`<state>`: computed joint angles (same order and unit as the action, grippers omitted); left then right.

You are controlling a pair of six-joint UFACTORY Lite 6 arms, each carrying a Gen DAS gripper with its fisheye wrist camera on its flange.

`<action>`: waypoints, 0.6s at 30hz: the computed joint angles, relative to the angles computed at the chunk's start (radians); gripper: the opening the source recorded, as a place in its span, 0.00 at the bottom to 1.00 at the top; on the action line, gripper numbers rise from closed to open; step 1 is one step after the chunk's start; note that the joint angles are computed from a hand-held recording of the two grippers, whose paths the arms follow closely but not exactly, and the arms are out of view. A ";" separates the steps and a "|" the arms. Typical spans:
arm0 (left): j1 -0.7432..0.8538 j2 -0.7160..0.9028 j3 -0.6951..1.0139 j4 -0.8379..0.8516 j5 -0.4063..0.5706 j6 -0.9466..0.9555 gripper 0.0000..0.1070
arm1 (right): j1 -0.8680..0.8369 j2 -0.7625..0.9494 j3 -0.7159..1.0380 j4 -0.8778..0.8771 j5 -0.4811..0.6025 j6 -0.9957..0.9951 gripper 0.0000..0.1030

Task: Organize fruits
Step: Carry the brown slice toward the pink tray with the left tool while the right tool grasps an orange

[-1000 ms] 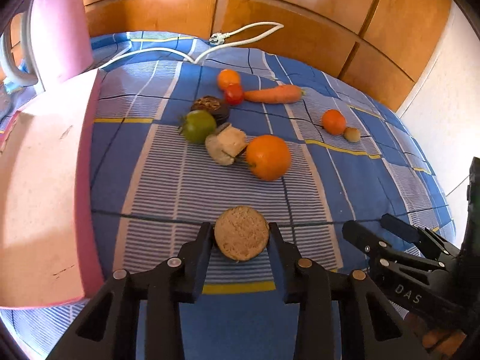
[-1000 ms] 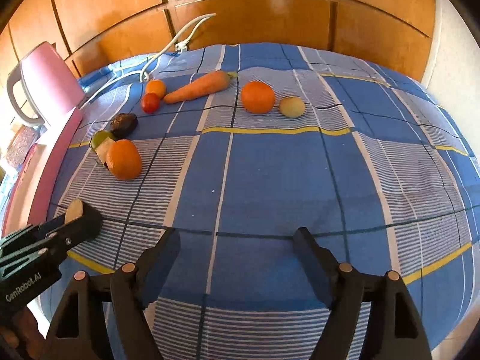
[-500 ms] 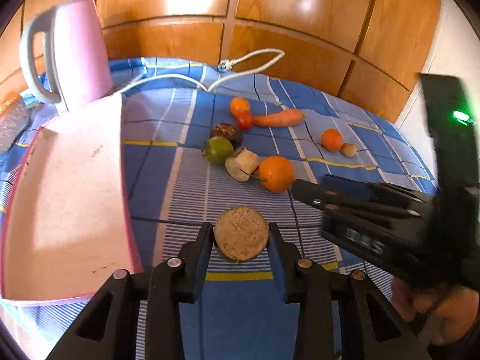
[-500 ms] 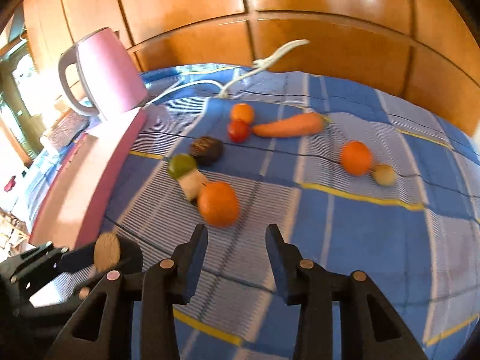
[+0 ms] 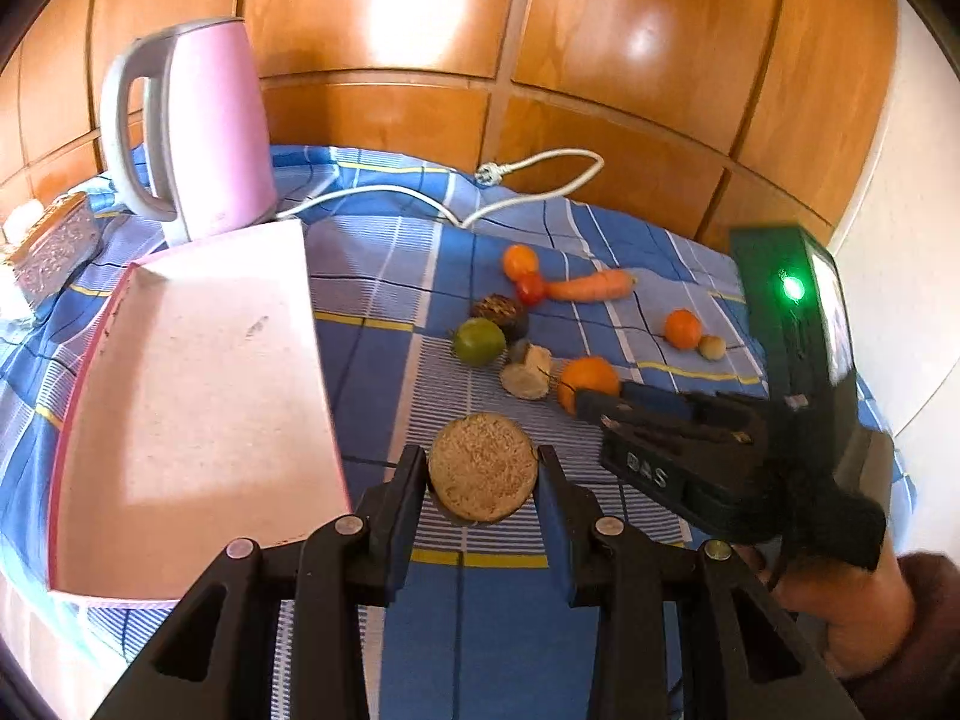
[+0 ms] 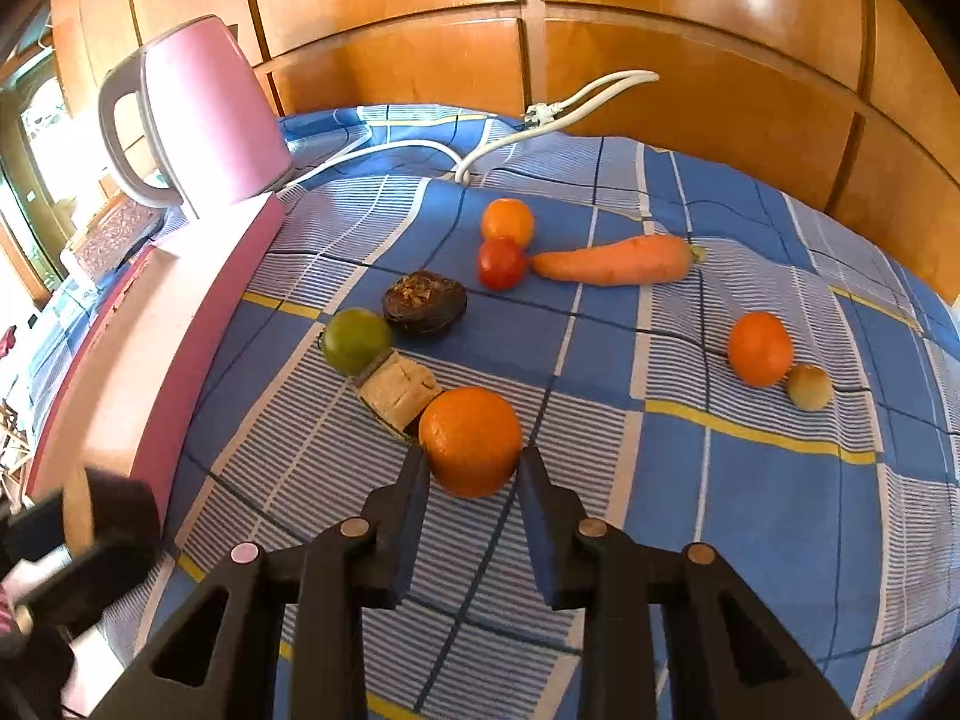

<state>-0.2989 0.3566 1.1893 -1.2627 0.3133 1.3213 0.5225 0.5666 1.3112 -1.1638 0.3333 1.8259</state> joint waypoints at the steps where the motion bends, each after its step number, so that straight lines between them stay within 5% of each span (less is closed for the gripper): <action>1: 0.006 -0.005 -0.004 -0.003 0.003 0.003 0.34 | 0.004 -0.016 -0.022 -0.029 -0.002 0.034 0.28; 11: 0.093 -0.014 0.017 0.014 0.017 -0.038 0.34 | 0.058 -0.139 -0.161 -0.138 -0.002 0.210 0.26; 18: 0.157 0.000 0.028 0.018 0.020 -0.050 0.34 | 0.113 -0.121 -0.127 -0.092 0.052 0.149 0.28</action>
